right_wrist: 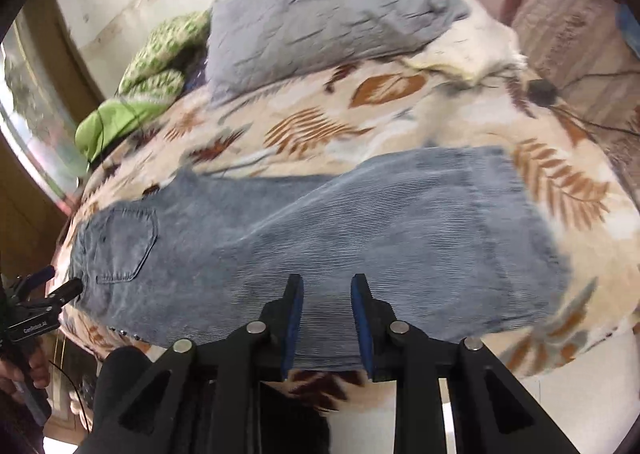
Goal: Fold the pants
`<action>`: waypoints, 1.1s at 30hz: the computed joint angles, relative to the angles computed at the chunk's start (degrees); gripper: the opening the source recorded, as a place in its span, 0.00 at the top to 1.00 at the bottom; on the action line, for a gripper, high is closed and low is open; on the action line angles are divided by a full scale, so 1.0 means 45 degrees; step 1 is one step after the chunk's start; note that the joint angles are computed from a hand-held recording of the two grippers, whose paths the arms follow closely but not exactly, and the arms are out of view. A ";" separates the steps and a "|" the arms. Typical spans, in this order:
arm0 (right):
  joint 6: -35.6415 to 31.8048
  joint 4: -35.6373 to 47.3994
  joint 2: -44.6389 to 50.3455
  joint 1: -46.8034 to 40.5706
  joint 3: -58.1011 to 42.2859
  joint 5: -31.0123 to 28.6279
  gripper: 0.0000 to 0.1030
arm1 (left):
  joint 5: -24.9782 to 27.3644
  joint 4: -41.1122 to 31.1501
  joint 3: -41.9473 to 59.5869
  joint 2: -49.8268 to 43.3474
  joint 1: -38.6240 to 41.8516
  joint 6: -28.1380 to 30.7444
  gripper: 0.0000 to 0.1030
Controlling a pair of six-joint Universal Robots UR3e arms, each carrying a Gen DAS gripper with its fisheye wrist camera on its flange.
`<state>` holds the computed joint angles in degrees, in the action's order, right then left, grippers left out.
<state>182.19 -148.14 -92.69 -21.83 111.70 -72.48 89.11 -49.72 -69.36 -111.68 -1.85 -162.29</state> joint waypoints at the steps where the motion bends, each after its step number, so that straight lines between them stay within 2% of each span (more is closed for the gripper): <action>1: -0.0025 -0.0122 -0.0362 -0.0388 0.0401 0.0228 0.46 | 0.0086 -0.0061 0.0188 -0.0043 -0.0174 0.0004 0.00; 2: -0.0029 -0.0371 -0.0749 -0.0870 0.0910 0.0580 0.41 | 0.0193 -0.0157 0.0457 -0.0129 -0.0413 0.0020 0.00; 5: -0.0384 -0.0354 -0.1846 -0.2414 0.2058 0.1817 0.40 | 0.0520 -0.0508 0.1252 -0.0475 -0.1050 0.0002 0.00; 17: -0.1702 0.0552 -0.3573 -0.5731 0.4072 0.3406 0.40 | 0.1544 -0.1558 0.3322 -0.1625 -0.2613 0.0100 0.00; 21: -0.1876 0.0613 -0.3685 -0.6323 0.4371 0.3391 0.40 | 0.1478 -0.2821 0.4317 -0.2312 -0.2794 0.0011 0.00; 24: -0.1996 0.1105 -0.3761 -0.7189 0.4613 0.4293 0.40 | 0.1768 -0.3954 0.5338 -0.3319 -0.3026 -0.0114 0.00; 27: -0.1776 0.0748 -0.3251 -0.7017 0.4430 0.4041 0.40 | 0.1999 -0.4877 0.6359 -0.4308 -0.3177 -0.0253 0.00; 33: -0.0470 -0.1627 -0.1152 -0.5232 0.3367 0.3064 0.45 | 0.2237 -0.5097 0.6517 -0.4994 -0.3338 -0.0275 0.00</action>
